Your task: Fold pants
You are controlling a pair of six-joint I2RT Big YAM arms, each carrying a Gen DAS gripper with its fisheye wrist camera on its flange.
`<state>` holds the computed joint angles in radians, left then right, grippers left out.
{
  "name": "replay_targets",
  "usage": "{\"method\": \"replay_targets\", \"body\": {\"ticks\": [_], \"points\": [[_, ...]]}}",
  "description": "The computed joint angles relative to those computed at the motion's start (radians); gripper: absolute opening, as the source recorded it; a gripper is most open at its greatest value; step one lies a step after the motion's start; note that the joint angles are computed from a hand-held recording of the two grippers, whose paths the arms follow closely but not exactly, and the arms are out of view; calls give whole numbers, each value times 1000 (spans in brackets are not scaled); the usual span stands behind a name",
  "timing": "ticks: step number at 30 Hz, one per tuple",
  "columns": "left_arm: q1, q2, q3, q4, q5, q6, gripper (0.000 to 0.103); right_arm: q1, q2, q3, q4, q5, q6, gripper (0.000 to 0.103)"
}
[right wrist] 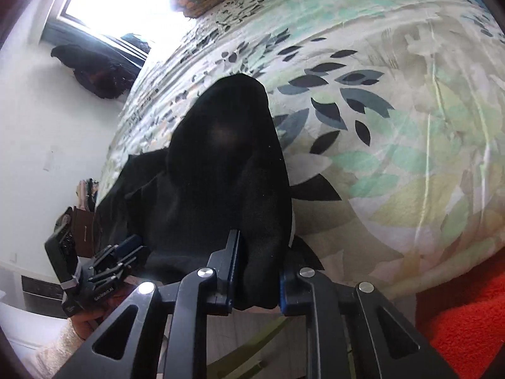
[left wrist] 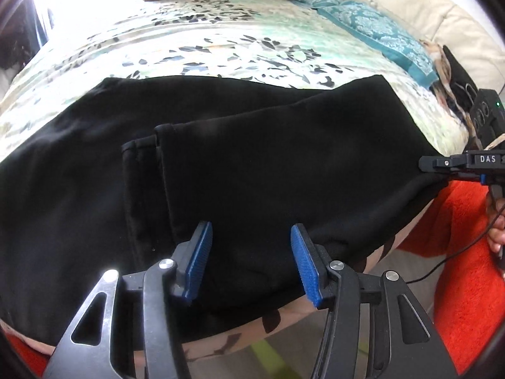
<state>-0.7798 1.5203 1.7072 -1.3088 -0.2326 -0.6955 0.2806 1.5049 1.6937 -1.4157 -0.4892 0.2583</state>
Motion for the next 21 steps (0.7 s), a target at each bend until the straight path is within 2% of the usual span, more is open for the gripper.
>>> {"method": "replay_targets", "body": {"ticks": [2,3,5,6,7,10,11,13,15,16,17,18,19,20,21], "points": [[3,-3,2,0,4,-8,55,-6,20,-9,-17,-5,31,28],[6,-9,2,0,9,-18,55,-16,23,-12,-20,-7,48,40],[4,-37,-11,6,-1,-54,55,-33,5,-17,1,5,93,79],[1,-51,-17,8,-27,-74,60,-40,-13,-22,22,36,114,84],[-4,-61,-17,6,-68,-91,65,-45,-33,-20,47,91,135,84],[-16,-94,-26,59,-150,-103,67,-29,-80,11,130,237,124,84],[-15,-91,-21,82,-154,-94,67,-16,-82,29,157,245,100,84],[-1,-60,3,99,-122,-53,67,21,-38,99,172,199,37,82],[15,-19,22,103,-87,-8,67,68,56,215,104,145,-30,72],[21,-2,22,97,-64,8,67,94,107,269,66,130,-57,57],[27,17,26,70,-52,13,67,111,153,313,39,132,-73,47],[31,25,15,41,-45,10,66,120,183,329,28,149,-76,45],[31,13,-22,62,-45,24,65,123,217,343,9,164,-65,42],[22,-8,-54,99,-66,55,65,118,250,354,-15,177,-41,33],[12,-6,-48,86,-80,73,65,103,267,349,-32,170,-4,26]]}}
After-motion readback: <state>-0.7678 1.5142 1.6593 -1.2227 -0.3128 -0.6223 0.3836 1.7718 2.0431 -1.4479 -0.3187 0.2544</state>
